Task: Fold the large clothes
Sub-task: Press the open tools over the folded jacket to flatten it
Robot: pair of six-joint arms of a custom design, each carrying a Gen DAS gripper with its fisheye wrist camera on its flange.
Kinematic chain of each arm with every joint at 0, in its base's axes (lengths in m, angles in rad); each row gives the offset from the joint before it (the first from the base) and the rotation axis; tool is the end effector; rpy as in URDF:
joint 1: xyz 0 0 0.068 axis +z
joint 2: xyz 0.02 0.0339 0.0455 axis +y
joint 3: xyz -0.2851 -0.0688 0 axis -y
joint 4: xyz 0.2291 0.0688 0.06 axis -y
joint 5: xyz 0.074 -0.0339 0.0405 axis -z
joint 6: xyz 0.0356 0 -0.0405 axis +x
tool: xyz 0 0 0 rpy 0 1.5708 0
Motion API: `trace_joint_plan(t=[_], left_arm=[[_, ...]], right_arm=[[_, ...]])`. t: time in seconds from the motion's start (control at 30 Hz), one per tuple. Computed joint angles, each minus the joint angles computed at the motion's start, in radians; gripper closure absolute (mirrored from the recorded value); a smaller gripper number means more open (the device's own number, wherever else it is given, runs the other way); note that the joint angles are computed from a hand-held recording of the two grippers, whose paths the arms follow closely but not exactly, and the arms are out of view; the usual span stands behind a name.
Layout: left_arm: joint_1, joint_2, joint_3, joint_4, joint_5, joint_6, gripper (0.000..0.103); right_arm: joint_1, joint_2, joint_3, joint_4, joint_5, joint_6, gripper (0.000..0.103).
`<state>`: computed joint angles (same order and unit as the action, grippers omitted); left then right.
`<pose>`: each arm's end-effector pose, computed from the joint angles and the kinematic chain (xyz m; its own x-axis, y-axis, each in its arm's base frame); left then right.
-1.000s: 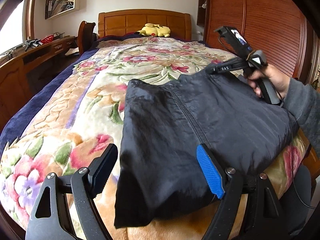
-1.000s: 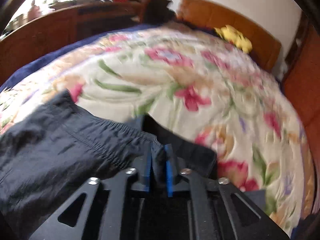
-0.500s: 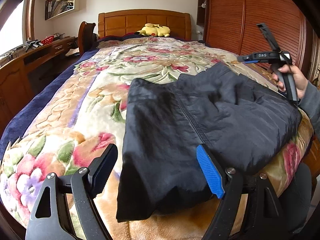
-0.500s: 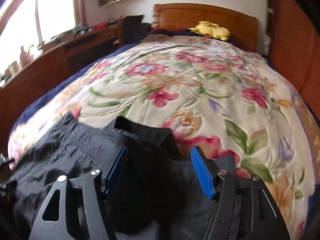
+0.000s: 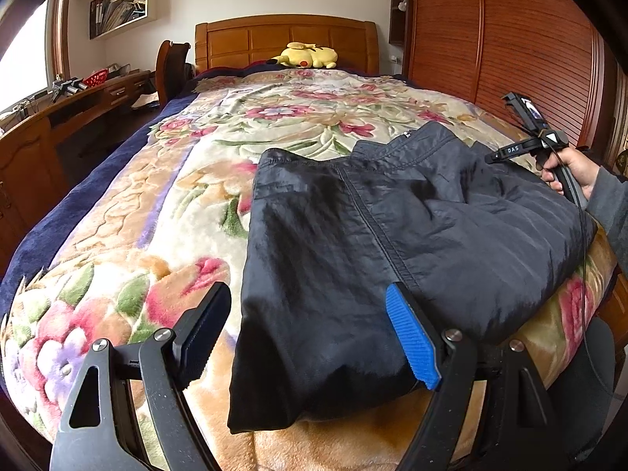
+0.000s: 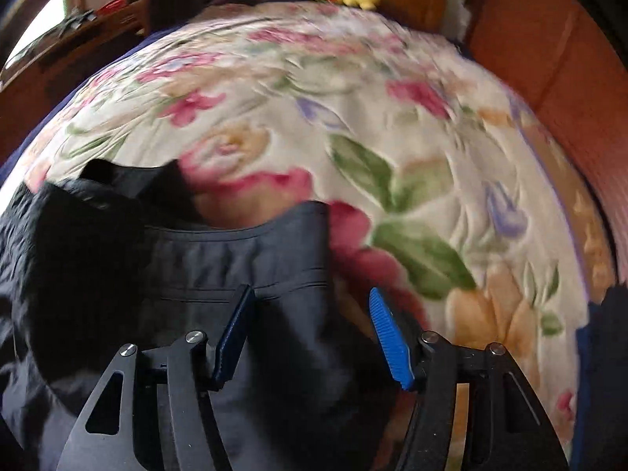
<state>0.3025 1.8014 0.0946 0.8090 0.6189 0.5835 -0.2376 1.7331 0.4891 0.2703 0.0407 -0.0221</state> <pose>0.1758 0.0332 0.0754 -0.5664 0.2933 -0.7701 0.4968 0.8671 -0.0352 0.2505 -0.0621 0.1065 -0.8092 0.1733 -0.5614 0.2396 0.9698 -0.0461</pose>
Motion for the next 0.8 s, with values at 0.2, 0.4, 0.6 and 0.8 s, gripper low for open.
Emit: trace_joint_plan(t=[0.2,0.4,0.6,0.8], left_arm=[[-0.006,0.005,-0.004,0.013,-0.006,-0.011,0.021],[0.008,-0.018,-0.009,-0.006,-0.005,-0.007,0.021],[0.063,-0.067,-0.024,-0.062,0.027,0.042,0.021],[0.079,-0.134,-0.046,-0.106,0.05,0.052,0.021]], right_arm=[[-0.052,0.026,0.001,0.027,-0.101,-0.111,0.094],[-0.067,-0.012,-0.059,0.103,-0.01,-0.08,0.095],[0.017,-0.154,-0.15,0.134,0.109,-0.024,0.057],[0.193,-0.492,-0.289,0.04,0.16,0.032,0.043]])
